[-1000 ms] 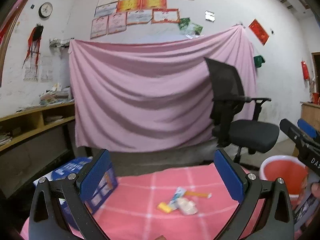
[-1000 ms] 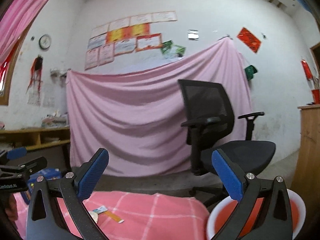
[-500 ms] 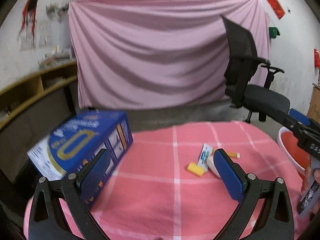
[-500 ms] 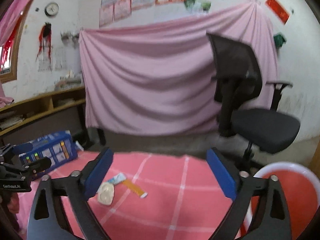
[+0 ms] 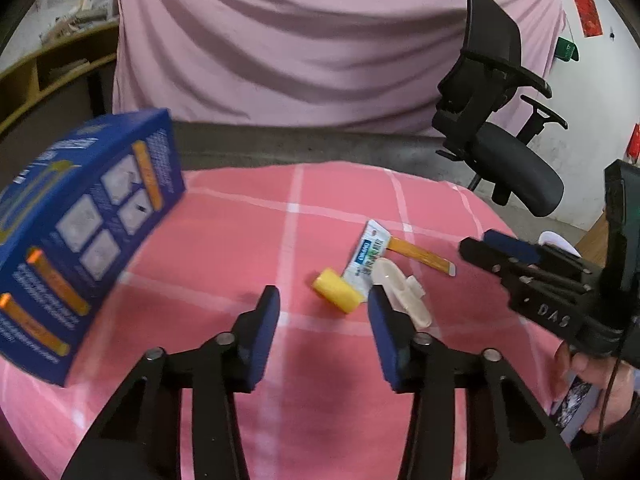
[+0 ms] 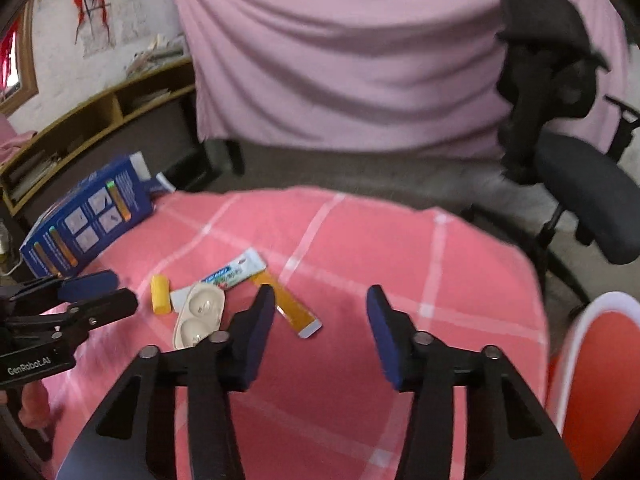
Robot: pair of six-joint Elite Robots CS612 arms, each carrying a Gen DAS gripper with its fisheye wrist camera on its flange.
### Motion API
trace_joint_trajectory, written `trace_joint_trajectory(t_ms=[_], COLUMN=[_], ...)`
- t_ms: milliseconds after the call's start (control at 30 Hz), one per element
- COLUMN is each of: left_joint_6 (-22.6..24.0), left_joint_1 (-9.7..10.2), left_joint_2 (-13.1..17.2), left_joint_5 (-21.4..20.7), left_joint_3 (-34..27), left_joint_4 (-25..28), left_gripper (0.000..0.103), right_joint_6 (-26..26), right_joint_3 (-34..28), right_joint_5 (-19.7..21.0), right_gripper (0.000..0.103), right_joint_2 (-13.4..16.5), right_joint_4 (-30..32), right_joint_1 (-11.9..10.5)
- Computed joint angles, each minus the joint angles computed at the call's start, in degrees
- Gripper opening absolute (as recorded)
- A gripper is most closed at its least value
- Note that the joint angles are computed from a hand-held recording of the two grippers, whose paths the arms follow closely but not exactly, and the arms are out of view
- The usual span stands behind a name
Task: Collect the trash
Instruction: 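Grasp the orange strip with the right gripper while the left grasps the yellow cap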
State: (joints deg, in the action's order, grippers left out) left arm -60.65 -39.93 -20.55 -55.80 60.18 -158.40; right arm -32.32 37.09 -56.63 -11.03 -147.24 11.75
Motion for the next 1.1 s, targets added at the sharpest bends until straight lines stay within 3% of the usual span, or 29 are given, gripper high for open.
trace_joint_trajectory(t_ms=[67, 200, 300, 467, 567, 667, 933, 1100], left_joint_6=[-0.81, -3.02, -1.63, 0.28, 1.38, 2.45, 2.68, 4.19], left_joint_1=[0.52, 1.51, 1.7, 1.91, 2.0, 1.77, 0.9, -0.22], left_joint_2=[0.39, 1.14, 1.32, 1.13, 1.14, 1.26, 0.7, 0.42], left_joint_5=[-1.74, -5.25, -5.51, -6.42, -6.73, -6.3, -4.98, -1.92], left_joint_3=[-1.44, -3.78, -4.49, -4.38, -4.22, -4.39, -2.66, -1.72], left_joint_4=[1.82, 4.45, 4.83, 4.99, 4.4, 4.65, 2.5, 0.35], left_gripper=[0.028, 0.025, 0.016, 0.014, 0.013, 0.012, 0.011, 0.011], right_joint_6=[-1.38, -4.26, -5.94, -8.25, -9.69, -10.76, -10.89, -8.84], right_joint_3=[-1.42, -3.66, -5.58, -7.67, -6.4, -5.12, 0.81, 6.68], right_joint_5=[0.02, -0.73, -1.57, -2.94, -3.64, -3.91, -3.68, -2.57], right_gripper=[0.037, 0.036, 0.036, 0.035, 0.019, 0.015, 0.012, 0.012], right_joint_2=[0.52, 1.31, 2.01, 2.75, 2.08, 1.45, -1.33, -3.84], right_joint_4=[2.64, 7.05, 10.25, 14.71, 14.65, 14.12, 9.67, 2.46], right_joint_1=[0.12, 0.52, 0.89, 1.27, 1.38, 1.39, 0.85, 0.03])
